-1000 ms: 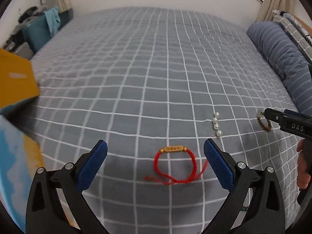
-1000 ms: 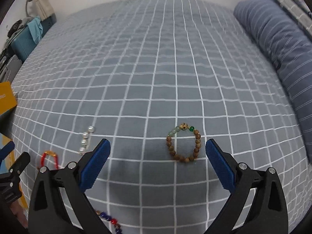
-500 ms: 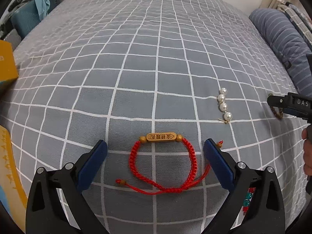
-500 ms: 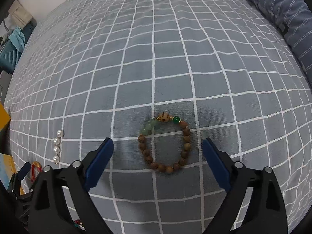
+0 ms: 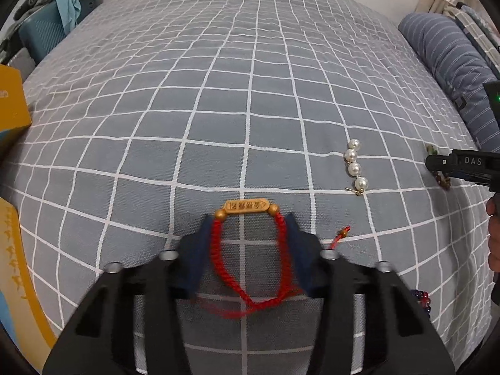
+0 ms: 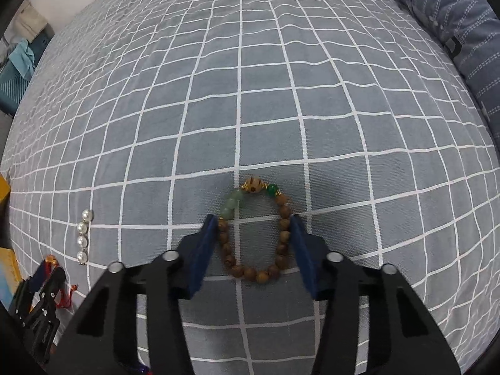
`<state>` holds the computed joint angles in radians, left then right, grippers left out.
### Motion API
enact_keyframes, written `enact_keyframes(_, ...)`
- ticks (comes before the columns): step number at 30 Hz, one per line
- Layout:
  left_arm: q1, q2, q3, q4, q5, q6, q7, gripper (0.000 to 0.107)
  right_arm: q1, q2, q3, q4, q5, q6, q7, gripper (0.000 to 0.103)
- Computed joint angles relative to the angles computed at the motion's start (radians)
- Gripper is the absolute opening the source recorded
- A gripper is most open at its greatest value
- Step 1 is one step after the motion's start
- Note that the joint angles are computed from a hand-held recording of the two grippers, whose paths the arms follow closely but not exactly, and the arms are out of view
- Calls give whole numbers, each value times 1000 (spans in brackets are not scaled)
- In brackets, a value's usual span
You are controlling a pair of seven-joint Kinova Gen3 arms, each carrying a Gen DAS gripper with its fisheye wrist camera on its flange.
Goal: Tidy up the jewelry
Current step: 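Grasp the red cord gold-bar bracelet with the left tool while the right tool grasps the wooden bead bracelet, then lift and carry both bracelets with both tools over the white box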
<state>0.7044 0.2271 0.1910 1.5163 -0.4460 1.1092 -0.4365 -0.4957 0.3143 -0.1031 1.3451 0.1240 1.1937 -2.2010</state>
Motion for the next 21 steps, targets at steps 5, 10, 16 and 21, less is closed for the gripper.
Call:
enact_keyframes(5,-8,-11,3,4,15,2,-7,36,-9,23,5,-38,11,31,-3,12)
enact_keyframes(10,-8,-14,7,-2,17,15,-3,36,-10,12,6,-34,12,34,-10,9)
enact_keyframes(16,-15,-22,9,-1,30,14,-5,35,-19,-14,2,-19,29,22,-27,7)
enact_keyframes(21,-21,-28,12,-5,36,17,-4,36,-31,-45,-6,4,56,19,-37,7)
